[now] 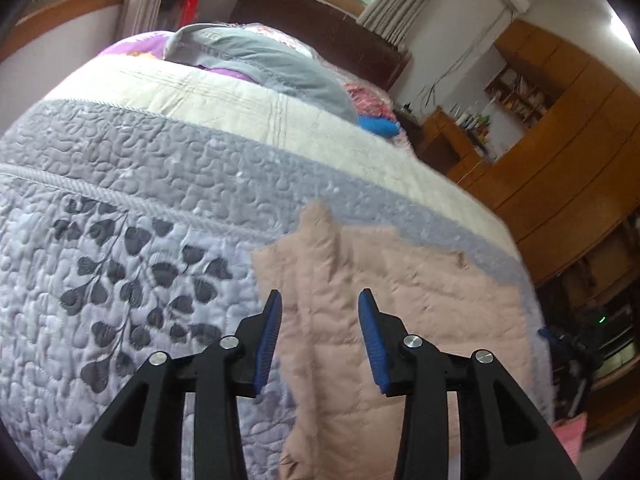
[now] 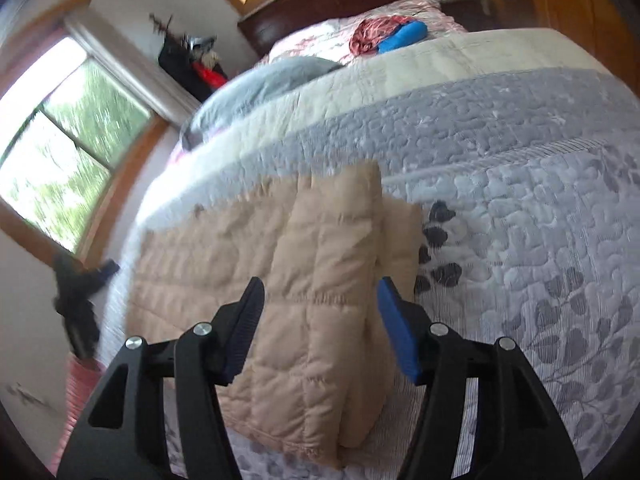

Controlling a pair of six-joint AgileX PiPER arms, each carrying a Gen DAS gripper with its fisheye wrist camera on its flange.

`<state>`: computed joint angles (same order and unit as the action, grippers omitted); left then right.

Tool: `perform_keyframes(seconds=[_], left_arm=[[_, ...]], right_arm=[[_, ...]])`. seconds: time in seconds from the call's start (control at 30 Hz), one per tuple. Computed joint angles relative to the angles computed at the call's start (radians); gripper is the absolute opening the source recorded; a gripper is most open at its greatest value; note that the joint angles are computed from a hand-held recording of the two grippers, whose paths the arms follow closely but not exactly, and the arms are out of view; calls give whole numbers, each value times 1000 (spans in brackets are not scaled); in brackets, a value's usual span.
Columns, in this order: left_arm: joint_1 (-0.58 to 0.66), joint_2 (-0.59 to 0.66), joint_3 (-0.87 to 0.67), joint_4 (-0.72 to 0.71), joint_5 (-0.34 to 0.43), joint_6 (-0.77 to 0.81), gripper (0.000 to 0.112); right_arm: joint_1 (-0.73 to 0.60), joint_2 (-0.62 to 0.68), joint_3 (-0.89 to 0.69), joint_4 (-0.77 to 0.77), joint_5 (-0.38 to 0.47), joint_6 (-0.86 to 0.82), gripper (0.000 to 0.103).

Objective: Fold large clothes
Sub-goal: 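Lay the lifted hem over the coat body with both grippers and release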

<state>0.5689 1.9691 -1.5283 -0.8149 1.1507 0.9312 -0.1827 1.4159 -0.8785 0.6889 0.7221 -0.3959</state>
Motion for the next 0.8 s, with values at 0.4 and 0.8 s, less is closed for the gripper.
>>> perform_keyframes(seconds=[0.4,0.8], left_arm=[[-164,-187,331,39,-356,144,11],[-235,-56,228,117,-435,10,14]], right_arm=[[207,110,-49,-289,-153,306,12],[146,240,-117,-262,-168,364,10]])
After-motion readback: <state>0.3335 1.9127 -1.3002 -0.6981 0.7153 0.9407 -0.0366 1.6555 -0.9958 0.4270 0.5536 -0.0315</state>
